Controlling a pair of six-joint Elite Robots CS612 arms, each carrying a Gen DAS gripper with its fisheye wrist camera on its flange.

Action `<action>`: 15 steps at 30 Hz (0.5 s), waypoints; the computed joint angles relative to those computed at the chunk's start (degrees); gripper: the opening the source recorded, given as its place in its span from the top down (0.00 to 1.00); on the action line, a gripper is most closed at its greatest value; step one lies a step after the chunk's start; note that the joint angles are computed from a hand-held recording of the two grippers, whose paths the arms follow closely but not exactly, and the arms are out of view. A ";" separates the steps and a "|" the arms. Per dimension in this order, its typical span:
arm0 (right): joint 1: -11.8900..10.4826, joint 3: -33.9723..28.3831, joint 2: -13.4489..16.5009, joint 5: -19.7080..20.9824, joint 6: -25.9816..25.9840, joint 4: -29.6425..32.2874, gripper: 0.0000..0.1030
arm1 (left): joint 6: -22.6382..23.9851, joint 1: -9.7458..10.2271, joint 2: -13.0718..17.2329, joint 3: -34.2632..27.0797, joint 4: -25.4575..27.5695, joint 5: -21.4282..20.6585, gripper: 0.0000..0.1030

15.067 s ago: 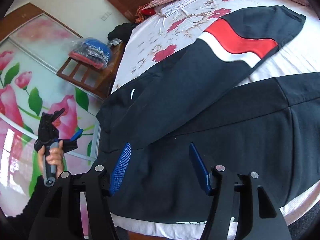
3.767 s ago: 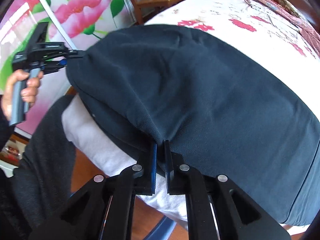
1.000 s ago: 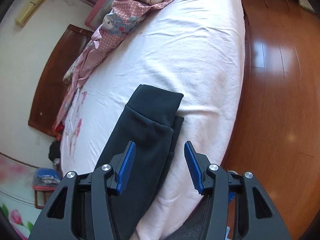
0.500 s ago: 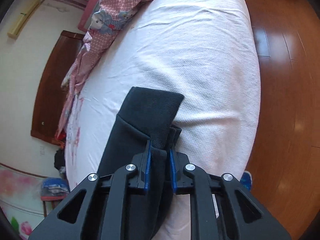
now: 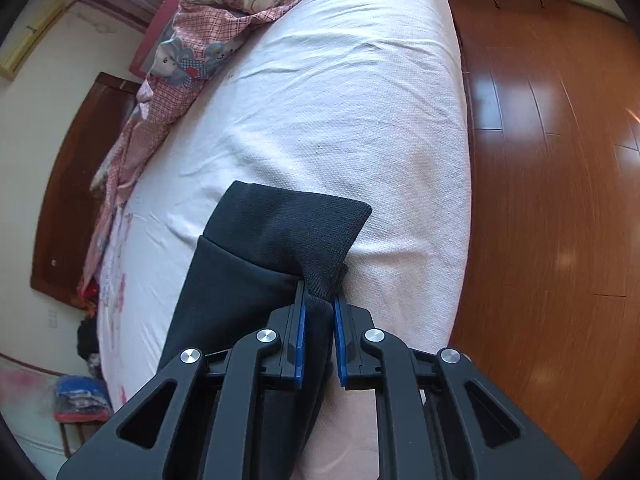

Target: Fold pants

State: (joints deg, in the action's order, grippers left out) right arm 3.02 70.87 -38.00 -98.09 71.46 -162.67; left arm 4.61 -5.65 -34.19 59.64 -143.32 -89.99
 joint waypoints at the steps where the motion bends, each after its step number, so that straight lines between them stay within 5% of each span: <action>1: 0.27 -0.76 -0.12 -0.86 -1.13 0.51 0.90 | 0.09 0.02 -0.31 0.34 0.26 0.13 0.23; 7: 4.93 -13.87 1.51 -7.27 -28.99 7.76 0.90 | -6.63 1.27 -2.72 1.69 -2.24 -1.66 0.23; 15: 13.67 -37.04 11.74 -5.93 -58.22 12.48 0.90 | -12.94 3.88 -6.64 6.38 -11.72 -1.36 0.17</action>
